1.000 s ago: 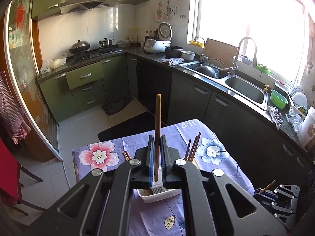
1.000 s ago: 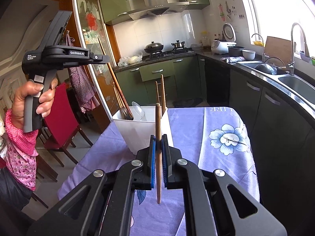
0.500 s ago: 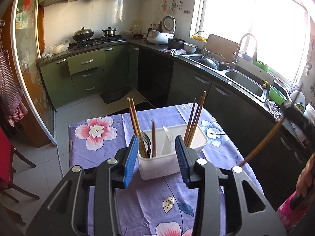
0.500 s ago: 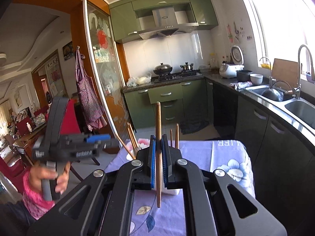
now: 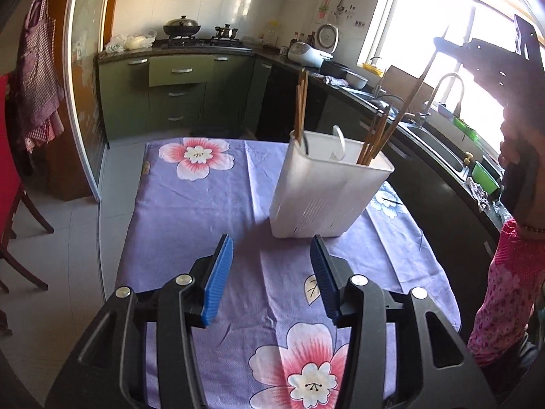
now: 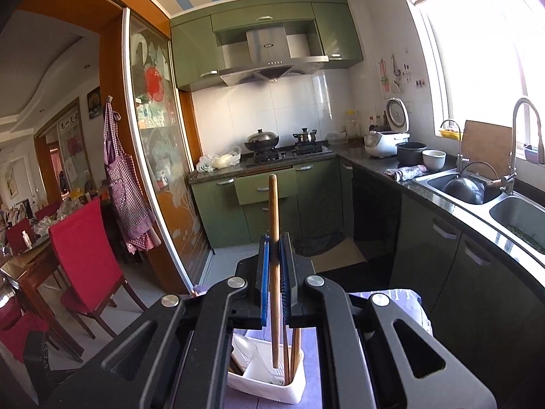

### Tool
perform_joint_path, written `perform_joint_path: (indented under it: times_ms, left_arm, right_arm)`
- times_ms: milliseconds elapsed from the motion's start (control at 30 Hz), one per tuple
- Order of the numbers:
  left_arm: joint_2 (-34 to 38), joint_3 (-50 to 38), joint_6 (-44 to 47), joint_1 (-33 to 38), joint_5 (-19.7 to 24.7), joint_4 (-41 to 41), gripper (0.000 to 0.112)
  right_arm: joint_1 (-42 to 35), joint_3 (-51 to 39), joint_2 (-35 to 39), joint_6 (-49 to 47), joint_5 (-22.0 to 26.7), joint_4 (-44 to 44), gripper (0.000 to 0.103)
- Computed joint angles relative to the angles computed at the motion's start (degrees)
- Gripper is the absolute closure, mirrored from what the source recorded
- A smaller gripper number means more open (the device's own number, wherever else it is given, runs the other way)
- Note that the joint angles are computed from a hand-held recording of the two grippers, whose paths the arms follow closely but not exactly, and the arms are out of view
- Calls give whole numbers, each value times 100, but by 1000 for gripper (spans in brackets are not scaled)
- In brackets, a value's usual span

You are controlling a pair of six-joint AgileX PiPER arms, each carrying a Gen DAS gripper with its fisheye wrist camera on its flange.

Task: Organize utensils
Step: 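Pull both open tools back away from the caddy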

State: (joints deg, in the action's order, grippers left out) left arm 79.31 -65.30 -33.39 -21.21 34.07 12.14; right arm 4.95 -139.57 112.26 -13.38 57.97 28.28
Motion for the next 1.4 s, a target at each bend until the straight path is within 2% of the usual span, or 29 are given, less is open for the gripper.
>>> perform_joint_path:
  times_ms: [167,233,533,767,833,867,967,1033,1133,1300,1400]
  left_arm:
    - [-39,451,99,274,-215,-285,66]
    - [-60,571,185,306,-340,-420,63]
    - [-41,531,-216,-128,-395,17,58]
    - [-20,518,-330,-199,-369,151,56]
    - [-25,523,-465,-260,-363,300,54]
    - [-24,525,-571,-309,-361,411,52]
    - [-6,542,-829,-443,-387,670,47]
    - [30,547,-907,-533,-435,739,44]
    - [93,538,-1125,-732,-442,977,39]
    - [36,633,-2228,-1293,-328,2094,26]
    - [-97,723,-3080,-1621,-134,2899,22]
  right_arm:
    - [191,1031,-95,-169,-490,-45,96]
    - [231,1100,53,-186,-510,-89,96]
    - [434,2308,83,-604,-957,-162,95]
    - [226,3645,-712,-1313,-1455,469,94]
    - [45,4272,-1193,-1758,-1599,849,80]
    - [-25,4654,-1449,-1984,-1742,1026,77]
    - [-285,5850,-2272,-2685,-2042,1557,60]
    - [-427,6701,-2826,-3195,-2249,1925,39]
    - [-689,7851,-3567,-4125,-2367,2558,22]
    - [-1317,9338,-4589,-5411,-2221,3620,5]
    - [-1570,10010,-5193,-5975,-2230,4132,5]
